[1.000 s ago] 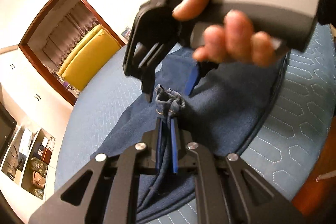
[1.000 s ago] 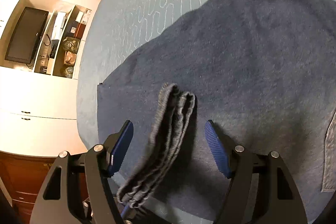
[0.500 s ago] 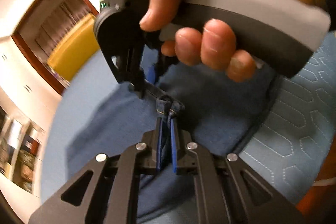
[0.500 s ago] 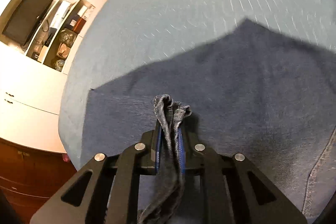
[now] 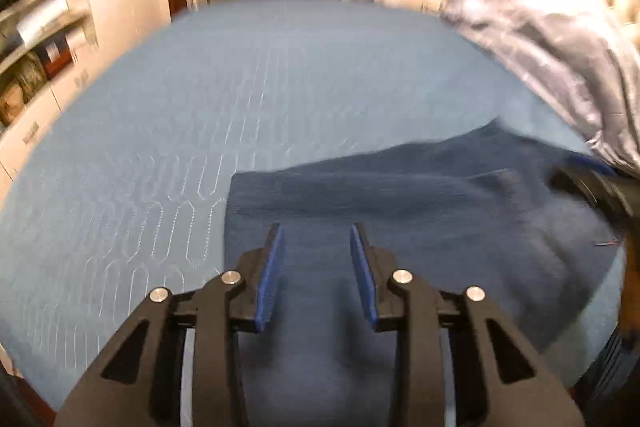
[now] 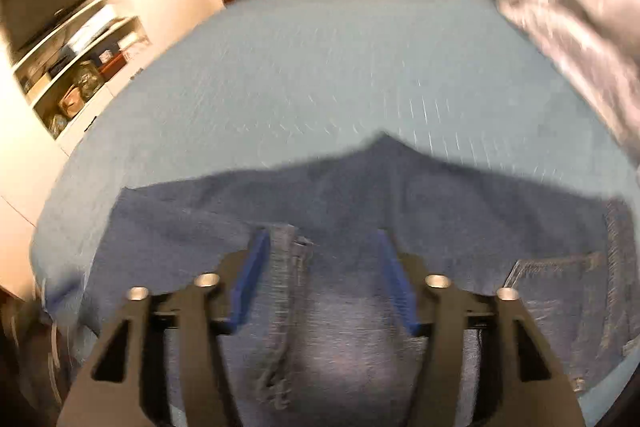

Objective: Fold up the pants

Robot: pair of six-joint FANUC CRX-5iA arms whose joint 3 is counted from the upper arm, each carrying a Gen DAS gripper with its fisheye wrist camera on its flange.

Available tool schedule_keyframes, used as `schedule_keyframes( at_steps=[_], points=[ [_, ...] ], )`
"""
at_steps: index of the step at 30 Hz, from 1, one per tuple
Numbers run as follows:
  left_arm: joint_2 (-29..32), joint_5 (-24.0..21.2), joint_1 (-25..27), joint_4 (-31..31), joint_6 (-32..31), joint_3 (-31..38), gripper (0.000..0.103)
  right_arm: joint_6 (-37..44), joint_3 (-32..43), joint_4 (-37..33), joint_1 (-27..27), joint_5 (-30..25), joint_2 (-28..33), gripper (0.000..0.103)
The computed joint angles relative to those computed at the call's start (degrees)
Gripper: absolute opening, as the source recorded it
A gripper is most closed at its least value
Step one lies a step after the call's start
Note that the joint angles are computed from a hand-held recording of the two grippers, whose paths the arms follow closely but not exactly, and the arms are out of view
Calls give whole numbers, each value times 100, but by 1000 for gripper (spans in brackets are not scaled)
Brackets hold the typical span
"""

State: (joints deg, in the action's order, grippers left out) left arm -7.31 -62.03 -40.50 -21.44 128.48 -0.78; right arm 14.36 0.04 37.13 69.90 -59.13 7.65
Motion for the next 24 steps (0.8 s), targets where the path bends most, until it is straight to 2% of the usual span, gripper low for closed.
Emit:
schedule_keyframes(
  at_steps=[1, 2, 3, 5, 7, 8, 10, 12, 13, 14, 15, 17, 18, 20, 22, 24],
  points=[
    [102, 97, 326, 378, -374, -61, 31, -8, 31, 138, 113, 37, 58, 75],
    [257, 61, 505, 528, -613, -34, 31, 129, 174, 172, 229, 37, 222, 75],
    [424, -92, 562, 521, -766, 47, 30, 281, 339, 144, 303, -46, 394, 74],
    [472, 10, 787, 698, -1010, -9, 26, 519, 644, 88, 432, -303, 782, 73],
    [585, -439, 493, 144, -461, 354, 22, 517, 830, -62, 432, -434, 1021, 72],
    [531, -374, 281, -144, -297, 426, 23, 587, 957, -281, 412, -578, 1156, 72],
    [568, -294, 121, -42, -463, 514, 23, 616, 1000, -539, 383, -691, 1250, 72],
    [549, 244, 211, 522, -936, 286, 25, 482, 812, -358, 432, -569, 1238, 73],
    [677, 231, 178, 616, -1004, 338, 25, 502, 877, -329, 456, -625, 1307, 73],
    [938, -82, 50, 417, -894, 571, 25, 499, 886, -316, 466, -649, 1340, 73],
    [1066, -212, 26, 361, -786, 631, 25, 479, 873, -333, 460, -629, 1335, 73],
    [1012, 30, 156, 522, -608, 438, 25, 434, 808, -344, 448, -555, 1295, 73],
    [988, -3, 147, 515, -500, 437, 25, 438, 786, -328, 451, -542, 1283, 73],
    [1075, -433, -147, -67, -38, 730, 25, 425, 747, -325, 468, -526, 1272, 74],
    [791, -431, -258, -159, 312, 556, 25, 411, 730, -344, 483, -541, 1233, 74],
    [613, -725, -466, -395, 865, 426, 25, 413, 762, -359, 484, -577, 1252, 74]
  ],
)
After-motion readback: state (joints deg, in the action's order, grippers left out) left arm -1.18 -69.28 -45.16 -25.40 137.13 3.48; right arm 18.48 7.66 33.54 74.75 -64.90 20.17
